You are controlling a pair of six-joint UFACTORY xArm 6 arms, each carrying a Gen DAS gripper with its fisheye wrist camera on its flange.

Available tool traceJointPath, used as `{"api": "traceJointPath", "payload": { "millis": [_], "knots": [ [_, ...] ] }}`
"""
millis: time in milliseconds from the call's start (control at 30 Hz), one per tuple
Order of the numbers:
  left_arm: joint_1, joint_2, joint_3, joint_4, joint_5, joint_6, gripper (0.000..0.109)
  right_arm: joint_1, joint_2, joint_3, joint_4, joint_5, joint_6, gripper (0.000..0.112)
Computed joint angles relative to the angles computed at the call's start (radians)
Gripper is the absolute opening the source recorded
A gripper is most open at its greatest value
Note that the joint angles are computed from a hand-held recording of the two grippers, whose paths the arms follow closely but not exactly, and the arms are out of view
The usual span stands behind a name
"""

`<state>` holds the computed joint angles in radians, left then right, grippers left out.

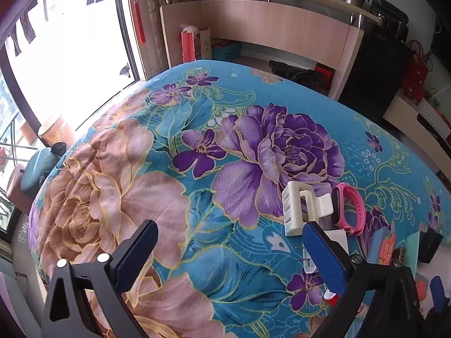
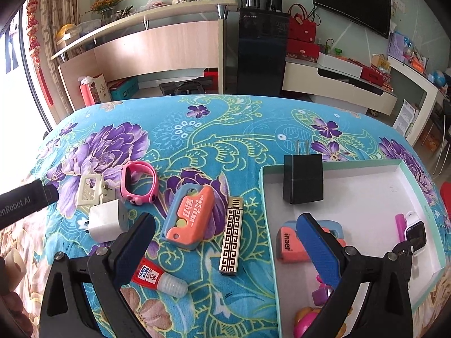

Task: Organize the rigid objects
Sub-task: 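Withdraw both open tools from the tray toward the remaining items, then close the left tool on the white charger cube while the right tool approaches the red glue tube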

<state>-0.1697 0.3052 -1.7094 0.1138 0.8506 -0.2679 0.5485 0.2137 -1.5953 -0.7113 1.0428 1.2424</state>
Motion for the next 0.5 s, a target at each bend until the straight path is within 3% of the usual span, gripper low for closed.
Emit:
{"api": "traceJointPath", "payload": {
  "millis": [233,500],
  "knots": [
    [0.021,0.002,0.021,-0.08,-0.01,0.078,0.103,-0.001,0.009,0.001,-0.005,-0.03,0.013,0.1],
    [0.005,0.029,0.007,-0.218,0.021,0.202,0.103,0.009,0.03,-0.029,-0.023,0.003,0.006,0.1]
  ]
}}
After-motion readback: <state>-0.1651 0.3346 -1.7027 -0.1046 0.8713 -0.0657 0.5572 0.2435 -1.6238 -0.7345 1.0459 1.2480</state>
